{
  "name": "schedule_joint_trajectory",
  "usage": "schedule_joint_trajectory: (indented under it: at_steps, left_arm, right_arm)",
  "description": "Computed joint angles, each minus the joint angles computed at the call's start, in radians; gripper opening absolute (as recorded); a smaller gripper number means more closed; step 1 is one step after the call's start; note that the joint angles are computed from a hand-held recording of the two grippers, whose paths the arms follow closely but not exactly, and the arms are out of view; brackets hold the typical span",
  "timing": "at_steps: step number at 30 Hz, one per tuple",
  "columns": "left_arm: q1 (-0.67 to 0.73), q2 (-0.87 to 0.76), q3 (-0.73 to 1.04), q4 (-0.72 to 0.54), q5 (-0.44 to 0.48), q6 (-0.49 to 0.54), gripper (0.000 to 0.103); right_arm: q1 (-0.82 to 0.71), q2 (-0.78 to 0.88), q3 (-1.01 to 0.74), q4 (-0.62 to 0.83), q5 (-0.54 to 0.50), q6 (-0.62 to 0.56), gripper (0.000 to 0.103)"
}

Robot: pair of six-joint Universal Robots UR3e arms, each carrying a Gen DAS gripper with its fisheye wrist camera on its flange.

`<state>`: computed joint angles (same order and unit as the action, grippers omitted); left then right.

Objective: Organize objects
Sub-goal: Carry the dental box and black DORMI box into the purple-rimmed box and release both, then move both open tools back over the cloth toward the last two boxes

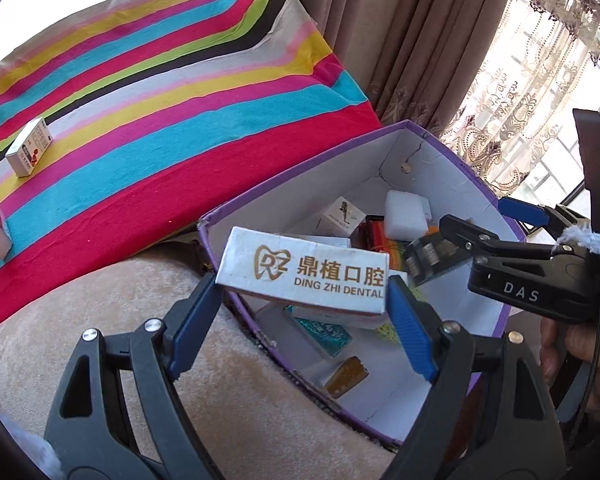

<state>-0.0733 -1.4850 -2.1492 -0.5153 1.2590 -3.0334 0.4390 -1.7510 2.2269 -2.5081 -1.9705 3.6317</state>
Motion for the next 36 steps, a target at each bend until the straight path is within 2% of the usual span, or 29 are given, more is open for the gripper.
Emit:
schedule_joint_trajectory:
  at_steps: [10, 19, 26, 36]
  left_arm:
    - [-0.011, -0.019, 0.015, -0.012, -0.002, -0.004, 0.088]
    - [0.08, 0.082, -0.056, -0.023, -0.059, 0.035, 0.088]
    - [0.253, 0.224, -0.146, -0.096, -0.14, 0.103, 0.088]
    - [0.6, 0.509, -0.247, -0.332, -0.199, 0.267, 0.088]
  right_arm:
    - [-0.049, -0.024, 0.027, -0.005, 0.043, -0.013, 0.092]
    - [-0.008, 0.022, -0.017, -0.014, 0.069, -0.004, 0.092]
    - [0.053, 0.11, -0.1, -0.011, 0.094, 0.026, 0.092]
    - [0.212, 0.328, -0.332, -0.049, 0.116, 0.085, 0.092]
